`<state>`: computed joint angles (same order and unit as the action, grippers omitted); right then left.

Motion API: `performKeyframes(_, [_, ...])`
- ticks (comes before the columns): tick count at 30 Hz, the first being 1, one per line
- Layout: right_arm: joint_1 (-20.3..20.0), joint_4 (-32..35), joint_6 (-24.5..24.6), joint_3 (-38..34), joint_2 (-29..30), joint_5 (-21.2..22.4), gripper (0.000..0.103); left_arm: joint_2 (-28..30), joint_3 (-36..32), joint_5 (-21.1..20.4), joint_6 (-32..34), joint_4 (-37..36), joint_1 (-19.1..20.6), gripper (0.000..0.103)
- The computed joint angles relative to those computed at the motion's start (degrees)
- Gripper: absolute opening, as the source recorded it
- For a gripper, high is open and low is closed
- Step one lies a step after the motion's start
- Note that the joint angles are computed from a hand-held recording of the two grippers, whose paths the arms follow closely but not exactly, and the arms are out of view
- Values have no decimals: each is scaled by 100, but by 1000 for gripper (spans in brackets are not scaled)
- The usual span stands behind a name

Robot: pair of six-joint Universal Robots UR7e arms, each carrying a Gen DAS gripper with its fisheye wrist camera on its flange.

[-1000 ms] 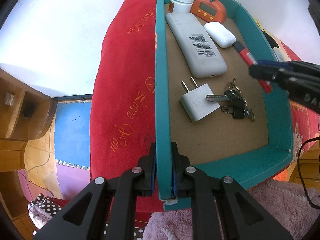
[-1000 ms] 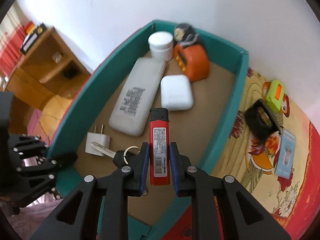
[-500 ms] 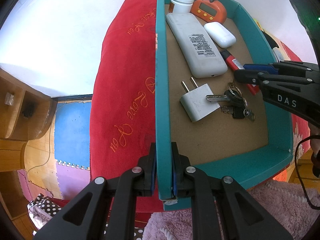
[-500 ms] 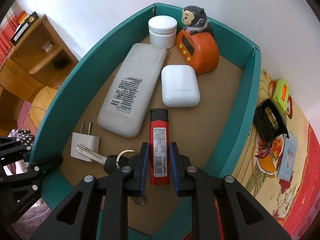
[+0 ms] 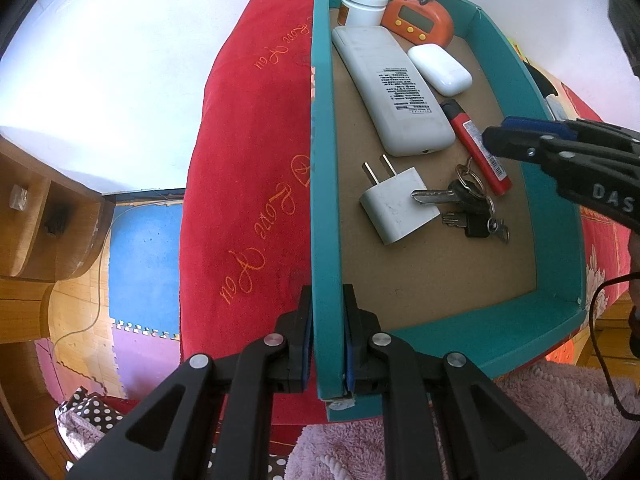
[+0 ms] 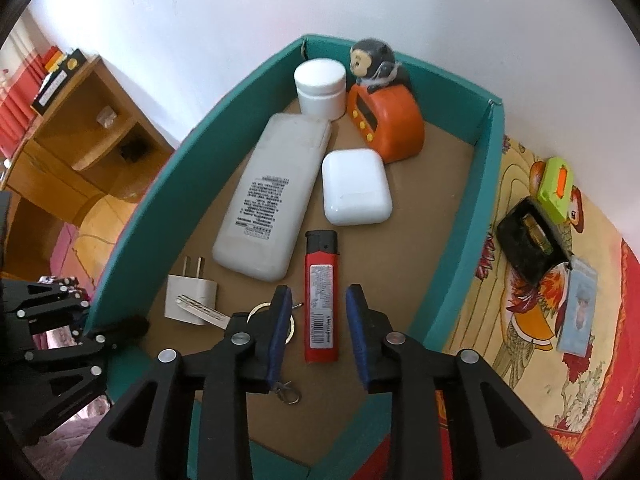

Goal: Organize objects
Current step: 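Carry the red lighter into the teal box and release it, then move the right gripper back to the blue ID card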

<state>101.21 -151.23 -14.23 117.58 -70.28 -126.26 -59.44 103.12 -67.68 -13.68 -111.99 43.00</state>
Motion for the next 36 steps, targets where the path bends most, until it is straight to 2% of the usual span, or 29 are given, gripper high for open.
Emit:
performKeyframes(9, [24,-146,24,108,-358,176,30,-6,2,-10,24,0,5,11])
performKeyframes(21, [-1,-118,86,215,-858,144,30,-3,-4,-12,47,9,5,11])
performKeyframes(27, [-179,-179,159,335,-1095,87,30,8,-50,-47,228,62,33,11])
performKeyframes(36, [-688,-277,452,562,-1575,-180,30,2,-81,-46,292,128,39,11])
